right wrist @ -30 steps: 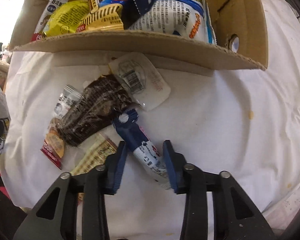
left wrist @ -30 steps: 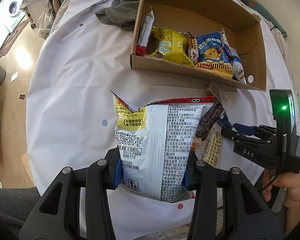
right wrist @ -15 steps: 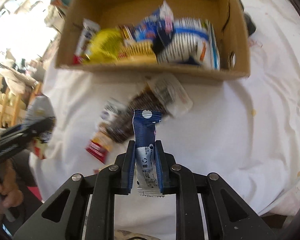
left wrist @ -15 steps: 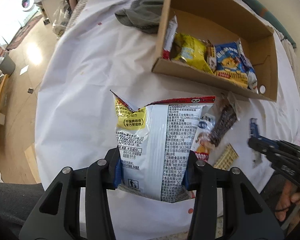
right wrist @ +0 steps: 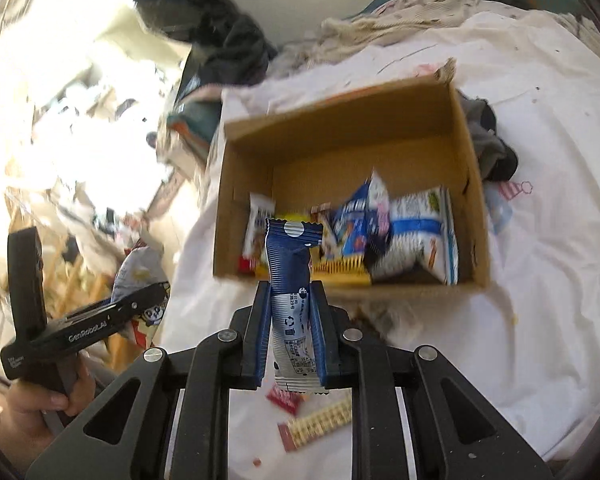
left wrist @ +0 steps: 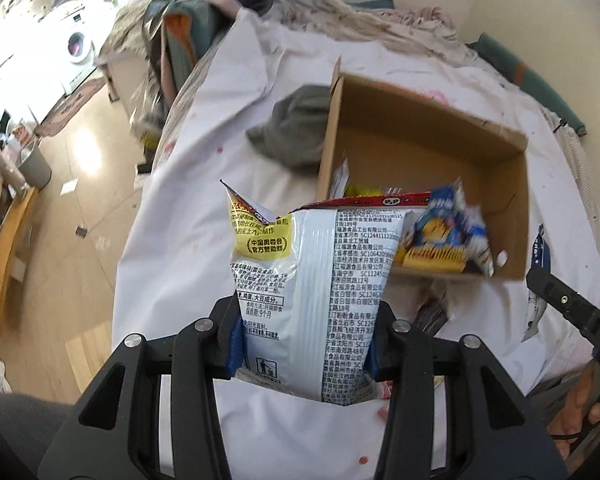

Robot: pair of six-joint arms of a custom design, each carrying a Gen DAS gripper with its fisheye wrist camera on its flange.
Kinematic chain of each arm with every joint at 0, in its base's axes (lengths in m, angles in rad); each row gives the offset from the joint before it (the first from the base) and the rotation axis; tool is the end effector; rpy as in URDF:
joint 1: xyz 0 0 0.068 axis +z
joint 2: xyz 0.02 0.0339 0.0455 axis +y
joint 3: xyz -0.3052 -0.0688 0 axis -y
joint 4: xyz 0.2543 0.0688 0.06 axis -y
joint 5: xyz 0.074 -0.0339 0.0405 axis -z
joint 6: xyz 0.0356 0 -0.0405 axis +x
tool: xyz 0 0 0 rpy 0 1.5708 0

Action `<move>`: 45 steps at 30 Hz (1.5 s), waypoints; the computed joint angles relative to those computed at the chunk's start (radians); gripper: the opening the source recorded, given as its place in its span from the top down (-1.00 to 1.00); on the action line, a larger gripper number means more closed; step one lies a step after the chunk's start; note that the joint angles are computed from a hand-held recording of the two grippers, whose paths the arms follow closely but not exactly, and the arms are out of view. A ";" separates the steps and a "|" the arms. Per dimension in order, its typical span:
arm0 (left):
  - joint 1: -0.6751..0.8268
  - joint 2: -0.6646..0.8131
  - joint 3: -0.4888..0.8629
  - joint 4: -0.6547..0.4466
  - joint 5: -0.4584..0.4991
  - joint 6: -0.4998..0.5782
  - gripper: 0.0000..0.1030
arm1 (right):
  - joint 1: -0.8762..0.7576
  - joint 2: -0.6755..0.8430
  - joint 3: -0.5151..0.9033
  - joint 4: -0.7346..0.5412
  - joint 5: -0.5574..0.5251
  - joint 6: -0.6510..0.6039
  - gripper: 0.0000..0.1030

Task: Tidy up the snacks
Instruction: 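Carry both snacks over the box and lower them inside with both tools, then open both tools to release the snacks into the box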

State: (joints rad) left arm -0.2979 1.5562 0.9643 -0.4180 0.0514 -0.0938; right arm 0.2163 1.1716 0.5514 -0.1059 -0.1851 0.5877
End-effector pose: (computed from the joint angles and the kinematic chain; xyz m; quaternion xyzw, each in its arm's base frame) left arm 0.3038 -0.0952 0.2338 0.1049 0.9549 -0.0781 0.2666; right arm 0.2180 0.0546 0.2234 0.1305 0.8996 0.2373 0.3426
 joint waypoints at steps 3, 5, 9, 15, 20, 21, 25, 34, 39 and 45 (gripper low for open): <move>-0.014 0.034 0.064 -0.013 -0.006 0.010 0.21 | -0.065 -0.035 0.002 -0.003 -0.013 -0.011 0.62; -0.025 0.074 0.118 -0.023 -0.010 0.016 0.21 | -0.087 -0.013 0.033 -0.015 -0.001 -0.018 0.62; -0.044 0.155 0.241 -0.062 0.011 0.017 0.21 | -0.202 0.033 0.143 -0.073 -0.047 -0.057 0.62; -0.076 0.219 0.266 -0.031 0.085 0.007 0.21 | -0.246 0.123 0.122 0.010 -0.035 -0.074 0.62; -0.107 0.299 0.290 0.031 0.043 0.025 0.21 | -0.243 0.216 0.110 0.011 -0.010 -0.061 0.62; -0.100 0.313 0.277 0.074 0.066 0.015 0.21 | -0.233 0.229 0.107 0.014 0.010 -0.056 0.62; -0.102 0.347 0.220 0.183 0.046 0.007 0.21 | -0.227 0.260 0.091 0.021 0.017 -0.045 0.62; -0.096 0.404 0.312 0.082 0.121 -0.029 0.20 | -0.208 0.364 0.168 -0.026 0.093 -0.079 0.62; -0.092 0.419 0.323 0.048 0.124 -0.022 0.19 | -0.191 0.410 0.205 -0.027 0.109 -0.096 0.60; -0.100 0.425 0.327 0.049 0.108 -0.019 0.19 | -0.194 0.429 0.222 -0.047 0.126 -0.105 0.60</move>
State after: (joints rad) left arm -0.3979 1.9811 1.2913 -0.3695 0.1596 -0.1125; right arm 0.0224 1.6006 0.7739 -0.1533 -0.0587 0.4829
